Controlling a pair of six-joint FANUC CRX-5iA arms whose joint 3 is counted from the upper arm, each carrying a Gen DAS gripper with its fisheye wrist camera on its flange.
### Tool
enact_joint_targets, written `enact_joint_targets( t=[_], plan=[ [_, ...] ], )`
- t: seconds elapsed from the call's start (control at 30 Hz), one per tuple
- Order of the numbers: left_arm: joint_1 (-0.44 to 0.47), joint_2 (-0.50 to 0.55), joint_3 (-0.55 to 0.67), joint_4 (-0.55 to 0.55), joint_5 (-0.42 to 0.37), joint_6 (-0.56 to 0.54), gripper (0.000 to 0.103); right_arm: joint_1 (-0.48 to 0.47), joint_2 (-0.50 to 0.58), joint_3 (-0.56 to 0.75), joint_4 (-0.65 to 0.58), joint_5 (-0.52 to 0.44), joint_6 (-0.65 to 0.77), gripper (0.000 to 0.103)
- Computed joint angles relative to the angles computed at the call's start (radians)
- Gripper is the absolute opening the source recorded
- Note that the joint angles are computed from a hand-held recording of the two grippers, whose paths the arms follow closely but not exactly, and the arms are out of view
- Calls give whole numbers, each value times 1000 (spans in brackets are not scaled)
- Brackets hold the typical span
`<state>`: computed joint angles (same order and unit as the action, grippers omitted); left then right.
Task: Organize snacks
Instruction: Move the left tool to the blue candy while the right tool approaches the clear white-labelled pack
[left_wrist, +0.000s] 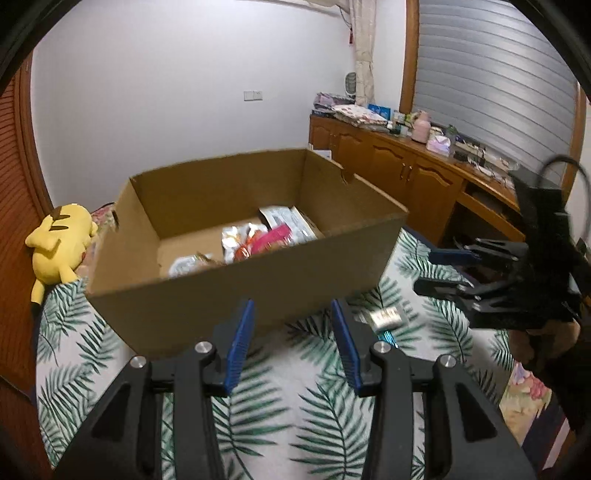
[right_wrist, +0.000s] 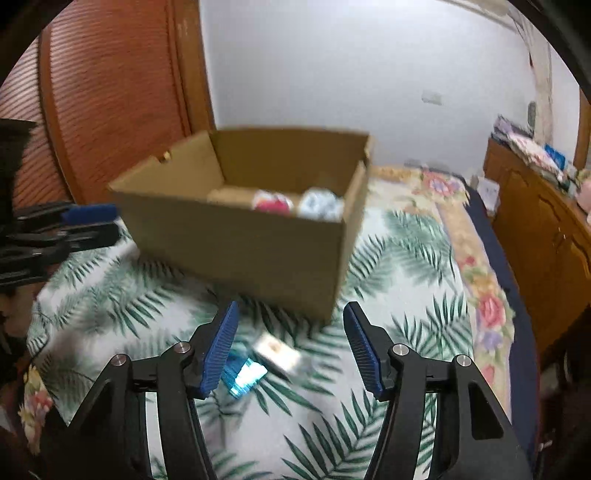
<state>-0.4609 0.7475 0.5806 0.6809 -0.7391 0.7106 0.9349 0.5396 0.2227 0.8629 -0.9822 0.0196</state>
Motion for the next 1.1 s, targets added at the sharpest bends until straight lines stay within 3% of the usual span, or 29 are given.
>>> enact_joint_targets(
  t=[0.27, 0.87, 0.97, 1.03, 1.07, 1.1],
  plan=[
    [-21, -22, -84, -45, -1, 18, 43, -2, 3, -19, -78, 7, 50, 62],
    [-38, -29, -121, -70, -1, 36, 43, -37, 133, 188, -237, -35, 359, 62],
    [-40, -20, -112, -67, -9, 43, 43, -46, 125, 176, -262, 4, 376, 52],
    [-43, -15, -109, -59, -12, 45, 43, -48, 116, 158, -262, 30, 370, 41],
    [-44, -11, -102, -59, -16, 48, 43, -50, 104, 138, -262, 52, 361, 27],
    [-45, -7, -97, -59, -22, 48, 43, -50, 97, 127, -256, 58, 351, 23]
  ],
)
